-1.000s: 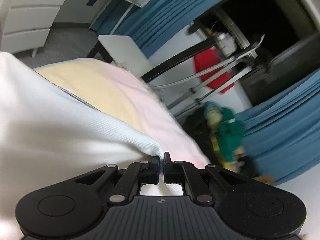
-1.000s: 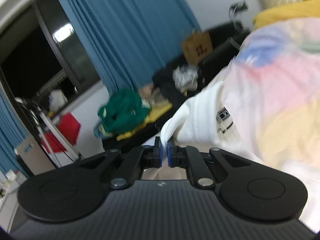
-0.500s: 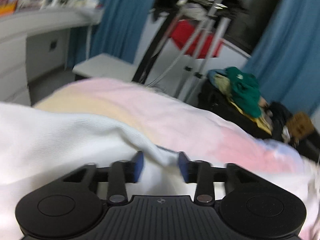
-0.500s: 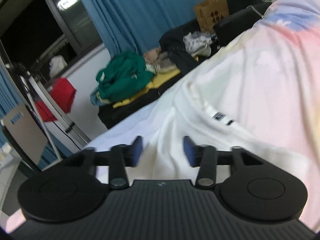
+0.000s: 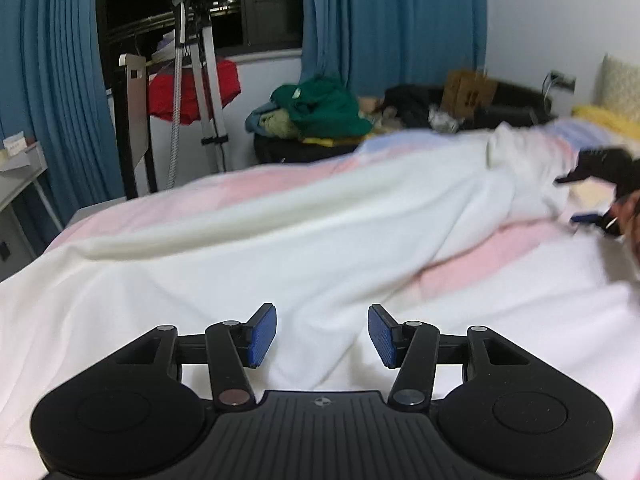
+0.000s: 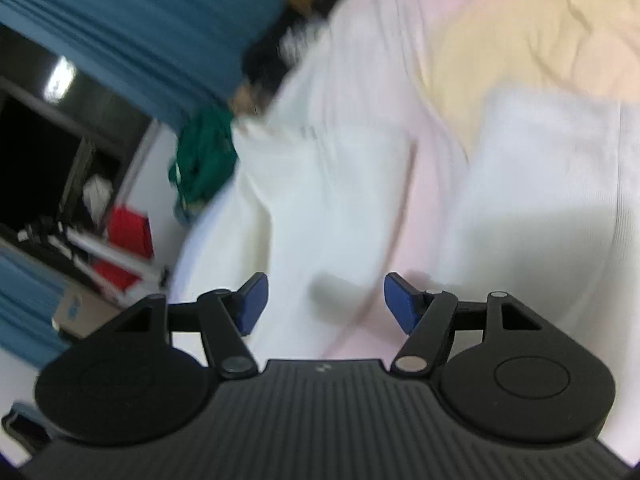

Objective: Fold clothes

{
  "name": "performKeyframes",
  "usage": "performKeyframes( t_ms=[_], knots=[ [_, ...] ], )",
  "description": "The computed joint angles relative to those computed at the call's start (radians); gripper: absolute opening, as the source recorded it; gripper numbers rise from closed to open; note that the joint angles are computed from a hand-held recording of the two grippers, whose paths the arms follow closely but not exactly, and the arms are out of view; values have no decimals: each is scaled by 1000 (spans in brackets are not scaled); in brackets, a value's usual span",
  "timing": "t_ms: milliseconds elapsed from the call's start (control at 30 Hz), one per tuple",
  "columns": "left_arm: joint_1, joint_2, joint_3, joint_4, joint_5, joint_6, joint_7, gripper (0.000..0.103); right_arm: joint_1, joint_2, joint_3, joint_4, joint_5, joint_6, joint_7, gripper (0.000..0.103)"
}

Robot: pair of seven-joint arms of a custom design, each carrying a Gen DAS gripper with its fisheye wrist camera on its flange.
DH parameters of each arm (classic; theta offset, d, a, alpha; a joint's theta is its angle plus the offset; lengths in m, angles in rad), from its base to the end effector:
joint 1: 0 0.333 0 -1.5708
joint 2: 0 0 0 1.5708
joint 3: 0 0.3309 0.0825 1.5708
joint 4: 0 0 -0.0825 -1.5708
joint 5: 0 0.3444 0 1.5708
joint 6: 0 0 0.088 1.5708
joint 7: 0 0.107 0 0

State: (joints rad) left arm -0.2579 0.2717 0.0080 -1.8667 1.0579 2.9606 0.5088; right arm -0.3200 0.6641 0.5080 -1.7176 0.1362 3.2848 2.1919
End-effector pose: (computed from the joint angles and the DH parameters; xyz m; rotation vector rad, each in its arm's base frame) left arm 0.5889 -0.2113 0.4767 -1.5199 1.7894 -0.8005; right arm 0.7011 0.0328 0.3901 -0.7761 2.0081 -0.1080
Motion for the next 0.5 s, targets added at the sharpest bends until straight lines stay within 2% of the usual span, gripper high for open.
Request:
performKeyframes(
  t_ms=[67,167,233,267,333,400,500],
  knots=[
    [-23,5,8,-4,24,-56,-32,53,-18,26,22,-2,-7,37,5,67],
    [-31,54,3,45,33,-127,-52,50,5,82,-2,48,-27,63,39,66],
    [-23,66,16,45,67,-92,-109,48,61,119,-64,112,-56,78,40,63],
    [-17,75,19,47,78,-69,-122,42,84,144,-85,153,-75,89,36,59],
    [-17,92,29,62,101,-47,-138,32,137,178,-146,213,-78,111,53,47],
    [-24,102,35,77,124,-36,-138,9,183,202,-204,252,-68,135,77,13],
    [-25,84,37,68,149,-14,-142,6,241,195,-290,239,-45,183,117,7]
  ],
)
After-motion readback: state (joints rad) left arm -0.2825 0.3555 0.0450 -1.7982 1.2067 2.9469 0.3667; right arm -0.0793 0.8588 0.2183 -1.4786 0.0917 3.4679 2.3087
